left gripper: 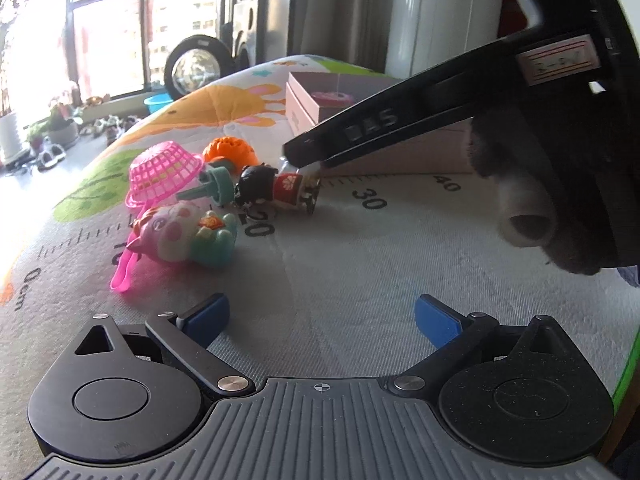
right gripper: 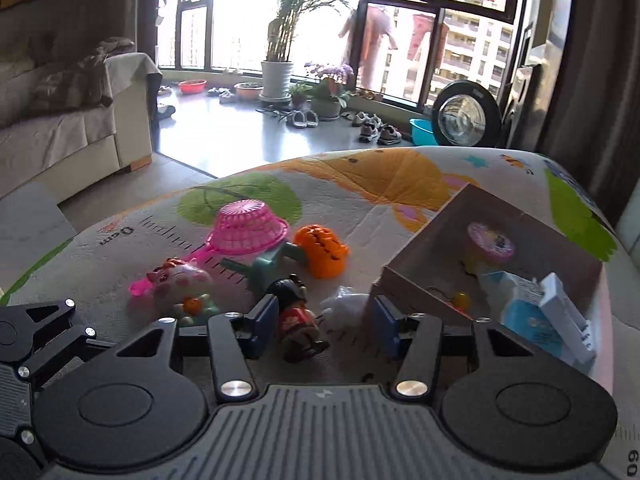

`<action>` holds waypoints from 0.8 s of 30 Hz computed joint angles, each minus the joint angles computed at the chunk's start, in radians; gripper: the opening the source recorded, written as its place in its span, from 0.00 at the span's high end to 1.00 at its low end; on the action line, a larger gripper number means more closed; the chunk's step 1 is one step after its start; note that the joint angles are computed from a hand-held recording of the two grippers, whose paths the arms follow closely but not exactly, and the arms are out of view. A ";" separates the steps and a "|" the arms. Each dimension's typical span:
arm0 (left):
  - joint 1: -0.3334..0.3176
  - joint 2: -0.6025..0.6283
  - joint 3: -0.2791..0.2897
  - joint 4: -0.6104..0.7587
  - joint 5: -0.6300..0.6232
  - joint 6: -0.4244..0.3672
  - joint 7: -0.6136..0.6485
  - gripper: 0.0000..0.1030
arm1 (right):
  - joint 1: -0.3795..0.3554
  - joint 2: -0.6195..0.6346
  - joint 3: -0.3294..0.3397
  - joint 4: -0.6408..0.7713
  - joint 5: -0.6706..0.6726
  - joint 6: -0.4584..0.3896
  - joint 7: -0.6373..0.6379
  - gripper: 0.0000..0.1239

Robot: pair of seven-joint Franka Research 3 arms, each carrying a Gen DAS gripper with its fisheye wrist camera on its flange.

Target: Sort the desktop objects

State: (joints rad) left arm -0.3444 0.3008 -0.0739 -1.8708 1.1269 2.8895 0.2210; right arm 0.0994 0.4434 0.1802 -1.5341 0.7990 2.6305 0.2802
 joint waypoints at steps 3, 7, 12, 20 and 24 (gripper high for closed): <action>0.003 -0.005 -0.004 -0.009 -0.008 0.004 0.020 0.01 | 0.033 0.039 -0.005 0.029 -0.047 0.007 0.016 0.58; 0.002 0.000 -0.007 -0.005 -0.024 -0.005 0.040 0.00 | 0.053 0.081 -0.022 0.071 -0.125 -0.008 0.099 0.64; 0.003 0.003 -0.004 -0.004 -0.038 0.006 0.052 0.00 | -0.014 0.032 -0.022 0.029 -0.109 -0.121 0.128 0.69; 0.001 0.021 0.017 0.026 -0.049 0.045 0.048 0.00 | -0.068 -0.061 -0.081 -0.124 -0.055 0.017 0.134 0.65; -0.039 0.070 0.071 0.150 0.068 -0.002 -0.044 0.00 | -0.123 -0.057 -0.062 -0.127 0.067 0.046 0.144 0.36</action>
